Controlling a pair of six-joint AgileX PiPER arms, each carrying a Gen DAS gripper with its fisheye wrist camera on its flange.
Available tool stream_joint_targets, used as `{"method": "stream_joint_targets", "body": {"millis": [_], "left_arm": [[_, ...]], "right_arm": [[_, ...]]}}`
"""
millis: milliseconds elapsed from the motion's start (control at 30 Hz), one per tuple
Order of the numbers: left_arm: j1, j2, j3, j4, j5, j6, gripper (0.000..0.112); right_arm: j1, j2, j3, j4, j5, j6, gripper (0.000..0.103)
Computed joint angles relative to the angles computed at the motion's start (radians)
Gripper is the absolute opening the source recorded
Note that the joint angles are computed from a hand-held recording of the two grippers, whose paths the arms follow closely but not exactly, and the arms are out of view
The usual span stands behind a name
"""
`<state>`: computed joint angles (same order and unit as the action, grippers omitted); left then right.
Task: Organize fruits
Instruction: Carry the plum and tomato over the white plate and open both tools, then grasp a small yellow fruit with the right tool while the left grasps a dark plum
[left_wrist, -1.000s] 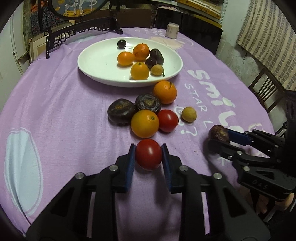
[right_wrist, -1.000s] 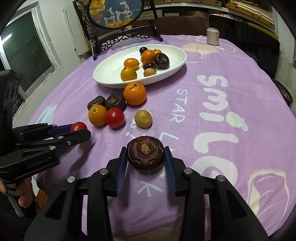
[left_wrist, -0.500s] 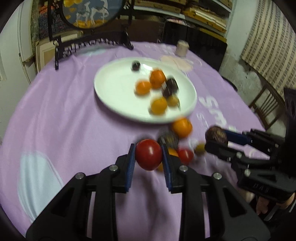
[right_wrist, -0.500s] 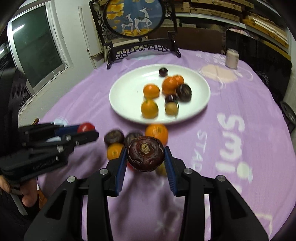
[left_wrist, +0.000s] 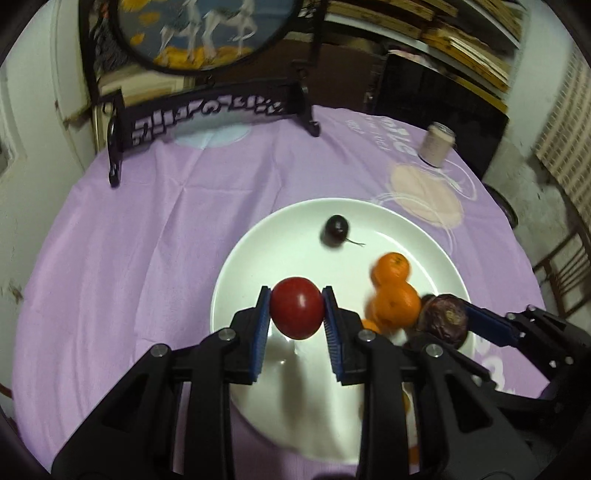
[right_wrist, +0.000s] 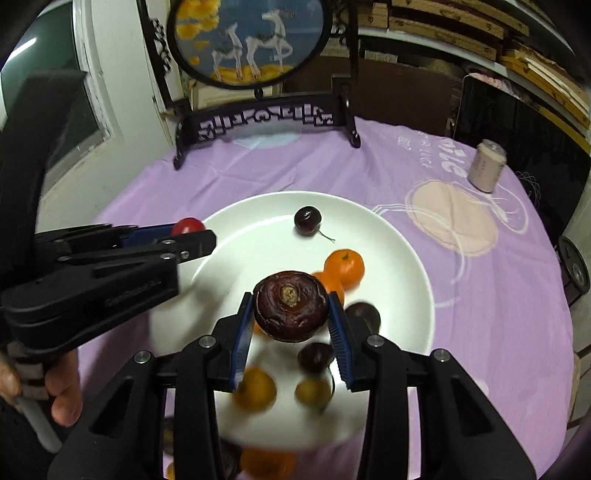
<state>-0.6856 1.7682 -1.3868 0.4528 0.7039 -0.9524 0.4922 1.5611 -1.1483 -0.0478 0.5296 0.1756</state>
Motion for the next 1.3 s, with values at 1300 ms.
{"method": "stream_joint_targets", "body": {"millis": [1300], "left_arm": [[-0.529, -0.485, 0.698, 0.480, 0.074, -0.830, 0.064]], "right_arm": [[0.299, -0.517, 0.685, -0.437, -0.034, 0.718, 0.039]]}}
